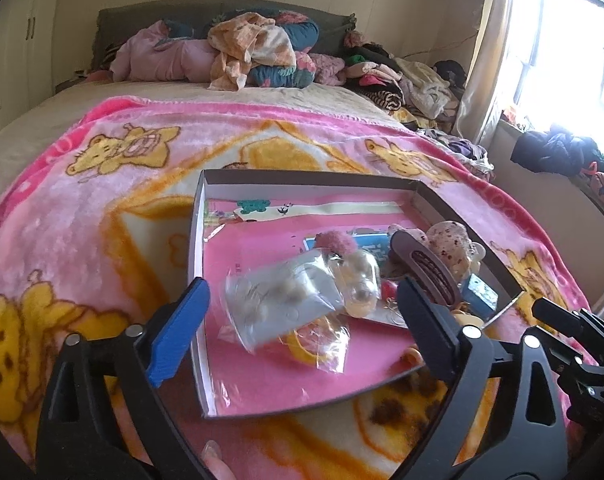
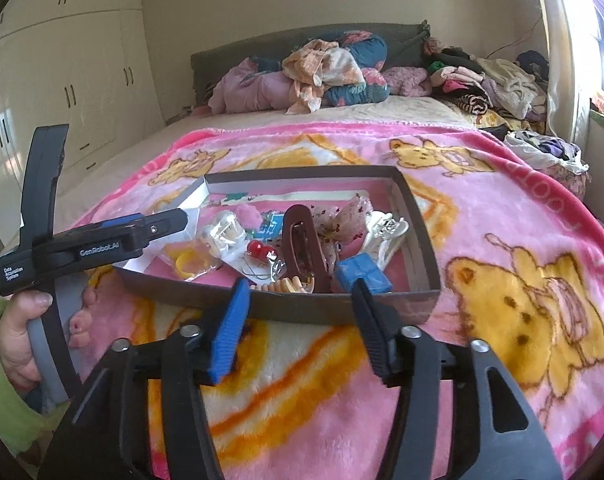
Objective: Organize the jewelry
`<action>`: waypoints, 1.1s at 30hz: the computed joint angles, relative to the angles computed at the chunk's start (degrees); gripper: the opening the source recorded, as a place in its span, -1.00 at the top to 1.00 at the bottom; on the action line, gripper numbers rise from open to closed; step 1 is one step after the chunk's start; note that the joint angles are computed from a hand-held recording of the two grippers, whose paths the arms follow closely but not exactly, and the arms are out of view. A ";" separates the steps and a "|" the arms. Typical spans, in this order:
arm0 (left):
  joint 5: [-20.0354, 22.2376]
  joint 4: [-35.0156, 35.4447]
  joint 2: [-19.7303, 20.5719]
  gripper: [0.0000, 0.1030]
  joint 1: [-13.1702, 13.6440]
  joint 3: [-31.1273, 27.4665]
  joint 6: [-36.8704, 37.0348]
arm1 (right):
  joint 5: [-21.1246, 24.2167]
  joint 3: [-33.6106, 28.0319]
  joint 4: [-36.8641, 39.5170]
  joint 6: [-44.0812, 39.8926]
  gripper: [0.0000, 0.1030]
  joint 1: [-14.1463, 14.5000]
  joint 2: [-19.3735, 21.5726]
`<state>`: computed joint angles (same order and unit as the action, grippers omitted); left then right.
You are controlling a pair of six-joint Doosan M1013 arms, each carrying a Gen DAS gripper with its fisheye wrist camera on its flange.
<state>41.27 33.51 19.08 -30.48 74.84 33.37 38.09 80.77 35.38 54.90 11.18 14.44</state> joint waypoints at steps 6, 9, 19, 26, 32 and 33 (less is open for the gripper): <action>1.53 2.12 -0.86 -0.77 -1.11 0.52 -1.71 | -1.91 1.92 2.40 -0.35 -0.40 -0.67 -1.62; 1.75 3.75 -1.58 -0.77 -1.77 1.29 -3.31 | -2.98 2.99 4.07 -1.19 -0.48 -1.02 -2.51; 2.23 9.68 -4.01 -0.77 -4.63 4.33 -7.14 | -10.61 7.43 7.47 -7.06 -0.71 -0.94 -5.65; 2.35 14.94 -5.15 -0.78 -6.56 6.21 -10.44 | -18.00 11.02 14.19 -19.58 -0.84 -0.32 -7.72; 2.91 18.14 -5.75 -0.78 -7.61 7.35 -13.23 | -22.59 13.91 28.42 -38.99 -0.86 0.38 -9.01; 3.13 18.67 -5.80 -0.78 -7.74 7.49 -13.87 | -22.62 14.17 30.01 -40.62 -0.86 0.32 -9.10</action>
<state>44.40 52.18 13.28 -38.22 82.33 19.50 15.48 94.94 65.39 14.29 11.50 5.34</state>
